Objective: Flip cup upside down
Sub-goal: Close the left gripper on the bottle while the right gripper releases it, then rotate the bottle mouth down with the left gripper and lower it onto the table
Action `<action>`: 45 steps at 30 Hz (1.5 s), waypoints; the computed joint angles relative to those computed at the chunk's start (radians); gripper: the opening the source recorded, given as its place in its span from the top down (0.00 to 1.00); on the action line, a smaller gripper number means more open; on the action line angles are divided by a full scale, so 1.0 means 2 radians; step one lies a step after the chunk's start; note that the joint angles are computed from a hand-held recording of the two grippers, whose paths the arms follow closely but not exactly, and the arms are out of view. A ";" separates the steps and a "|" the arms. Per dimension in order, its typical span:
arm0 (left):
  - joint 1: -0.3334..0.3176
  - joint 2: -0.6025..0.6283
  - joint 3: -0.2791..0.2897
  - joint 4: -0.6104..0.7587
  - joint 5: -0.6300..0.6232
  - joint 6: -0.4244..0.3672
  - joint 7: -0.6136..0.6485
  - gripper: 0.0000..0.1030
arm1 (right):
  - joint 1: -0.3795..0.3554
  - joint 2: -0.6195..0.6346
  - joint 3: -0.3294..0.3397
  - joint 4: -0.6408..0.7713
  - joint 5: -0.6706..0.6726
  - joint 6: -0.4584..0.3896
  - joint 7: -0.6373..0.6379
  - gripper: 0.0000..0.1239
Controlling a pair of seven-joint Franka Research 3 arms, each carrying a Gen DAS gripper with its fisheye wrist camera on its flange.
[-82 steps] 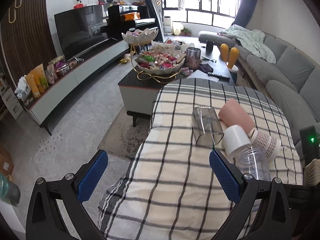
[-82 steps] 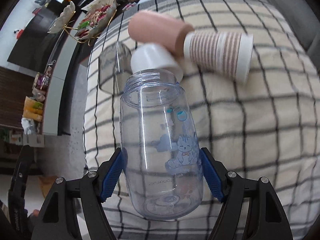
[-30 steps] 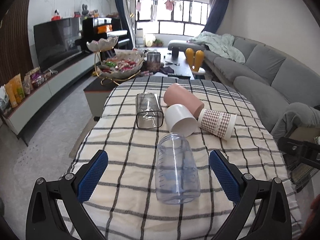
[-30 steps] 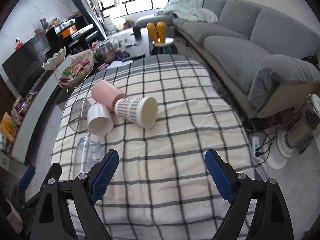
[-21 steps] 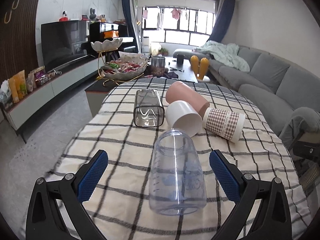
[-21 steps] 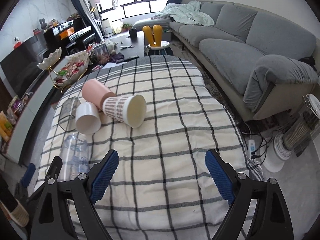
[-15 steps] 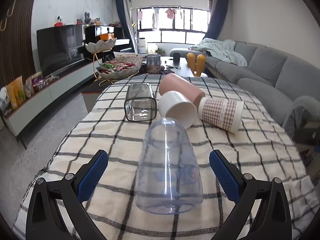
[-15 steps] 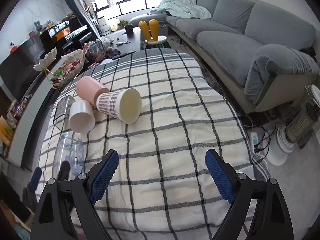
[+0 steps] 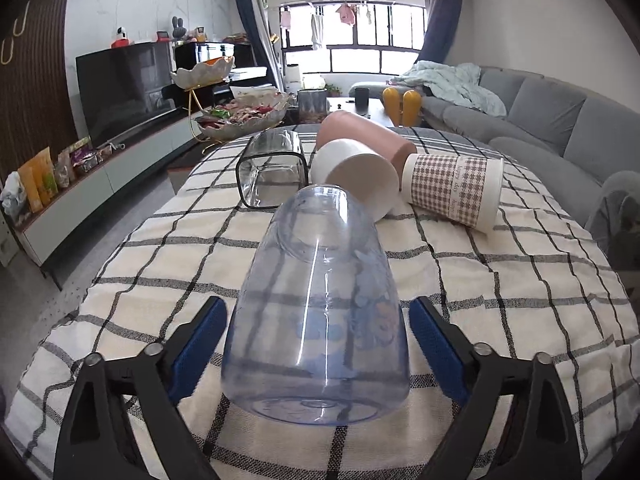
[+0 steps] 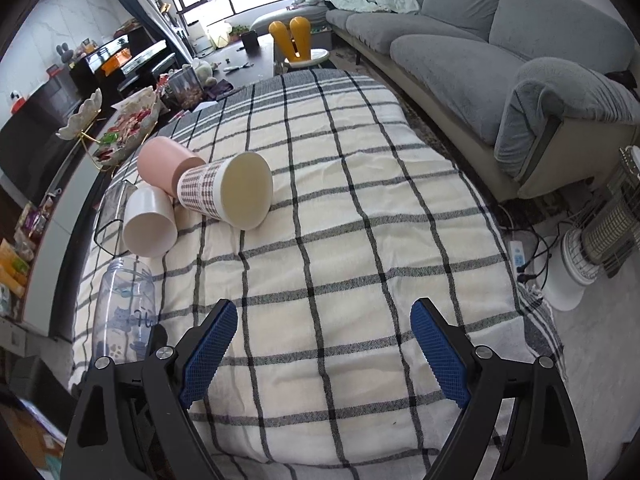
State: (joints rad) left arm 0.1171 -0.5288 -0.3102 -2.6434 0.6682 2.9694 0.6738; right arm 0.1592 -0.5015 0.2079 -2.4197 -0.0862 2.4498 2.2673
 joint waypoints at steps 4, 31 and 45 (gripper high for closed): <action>-0.010 0.005 0.010 0.002 -0.008 -0.004 0.010 0.30 | -0.003 0.001 0.002 0.000 -0.005 0.000 0.004 0.28; -0.163 -0.011 0.127 0.136 -0.230 -0.261 0.318 0.31 | 0.002 -0.011 0.016 0.079 -0.014 -0.060 0.009 0.28; -0.130 0.133 0.106 0.374 -0.323 -0.613 0.429 0.31 | 0.030 0.037 -0.013 0.139 0.043 -0.083 -0.009 0.28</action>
